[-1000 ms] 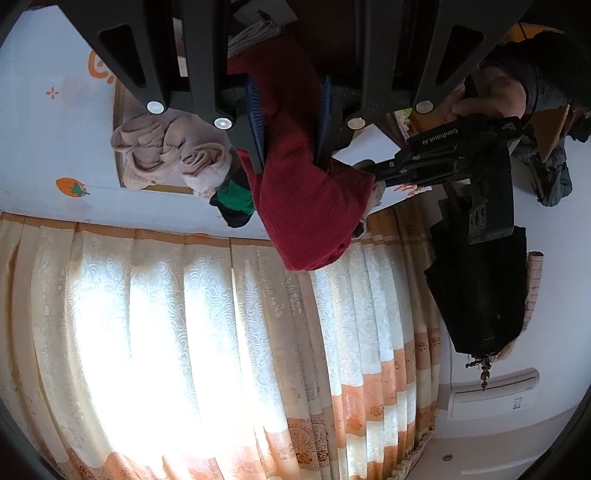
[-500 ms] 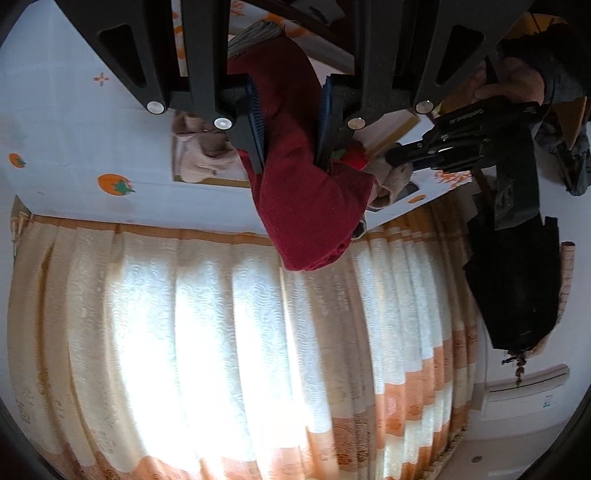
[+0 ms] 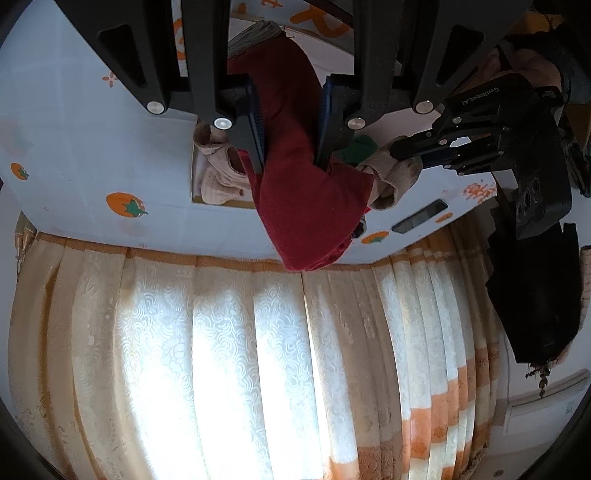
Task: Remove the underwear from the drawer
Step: 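Lower both socks into the tray and open both grippers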
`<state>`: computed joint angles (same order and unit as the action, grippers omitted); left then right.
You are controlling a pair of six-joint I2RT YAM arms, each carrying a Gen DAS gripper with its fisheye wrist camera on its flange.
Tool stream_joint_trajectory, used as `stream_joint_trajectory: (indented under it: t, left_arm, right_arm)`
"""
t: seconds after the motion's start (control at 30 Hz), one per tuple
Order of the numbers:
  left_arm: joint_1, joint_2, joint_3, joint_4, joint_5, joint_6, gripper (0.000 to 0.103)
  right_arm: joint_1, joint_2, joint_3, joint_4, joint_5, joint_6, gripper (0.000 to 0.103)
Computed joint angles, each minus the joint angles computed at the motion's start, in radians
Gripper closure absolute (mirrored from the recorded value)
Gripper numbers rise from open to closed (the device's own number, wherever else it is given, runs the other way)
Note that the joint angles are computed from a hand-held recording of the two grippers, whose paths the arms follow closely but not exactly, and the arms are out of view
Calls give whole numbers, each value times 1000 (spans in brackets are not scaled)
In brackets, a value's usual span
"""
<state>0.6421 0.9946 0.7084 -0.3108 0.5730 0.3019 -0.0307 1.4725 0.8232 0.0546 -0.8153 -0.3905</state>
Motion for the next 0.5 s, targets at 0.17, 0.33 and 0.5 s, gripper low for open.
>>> stream_joint_trajectory:
  t: [0.17, 0.33, 0.5]
  left_arm:
    - [-35, 16, -8, 9, -33, -11, 87]
    - [-68, 20, -17, 17, -67, -27, 87]
    - [-93, 34, -23, 22, -103, -31, 87]
  right_arm:
    - [22, 34, 23, -27, 43, -27, 75]
    - [41, 59, 46, -47, 73, -35, 75]
    - [72, 76, 65, -73, 127, -54, 75]
